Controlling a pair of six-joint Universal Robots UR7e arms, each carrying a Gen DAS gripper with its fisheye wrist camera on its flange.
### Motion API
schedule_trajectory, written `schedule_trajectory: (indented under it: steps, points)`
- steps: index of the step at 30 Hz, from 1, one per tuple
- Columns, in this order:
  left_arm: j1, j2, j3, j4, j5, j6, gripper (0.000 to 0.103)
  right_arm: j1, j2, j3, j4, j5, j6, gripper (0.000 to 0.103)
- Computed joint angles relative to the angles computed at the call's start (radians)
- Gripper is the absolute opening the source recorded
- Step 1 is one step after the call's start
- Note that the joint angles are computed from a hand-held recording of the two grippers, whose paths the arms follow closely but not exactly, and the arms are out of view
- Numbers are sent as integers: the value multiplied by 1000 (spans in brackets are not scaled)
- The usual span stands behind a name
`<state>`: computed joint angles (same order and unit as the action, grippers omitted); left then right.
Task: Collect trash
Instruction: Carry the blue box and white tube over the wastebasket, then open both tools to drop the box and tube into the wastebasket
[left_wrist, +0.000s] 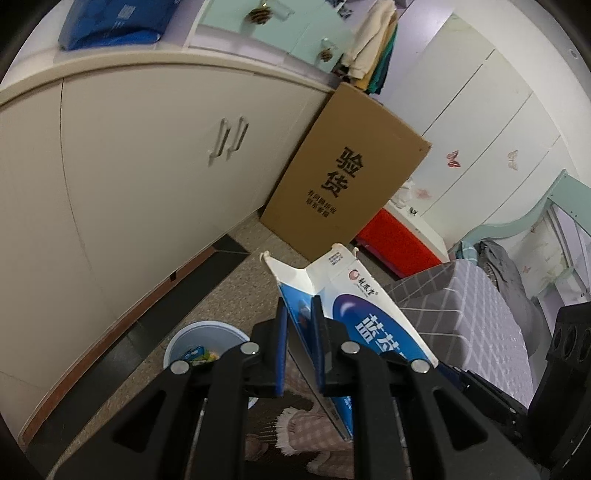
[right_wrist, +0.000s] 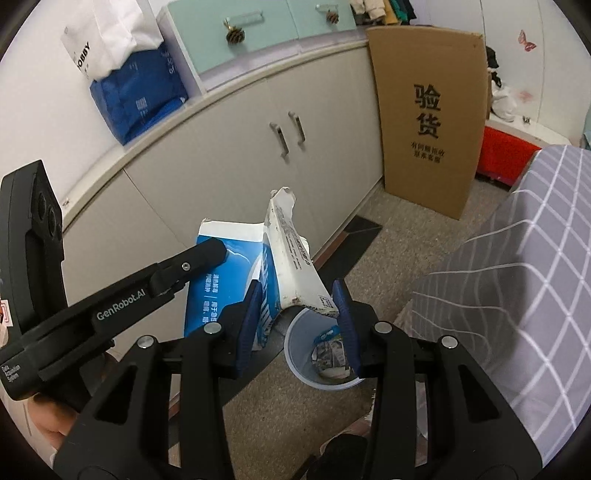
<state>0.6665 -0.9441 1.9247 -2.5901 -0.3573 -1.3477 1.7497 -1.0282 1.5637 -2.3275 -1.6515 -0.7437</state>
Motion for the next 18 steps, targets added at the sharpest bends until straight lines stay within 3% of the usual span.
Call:
schedule_trajectory:
  steps: [18]
  points:
    - [62, 1, 18, -39, -39, 24, 11, -4, 89, -34, -23, -37, 21, 43]
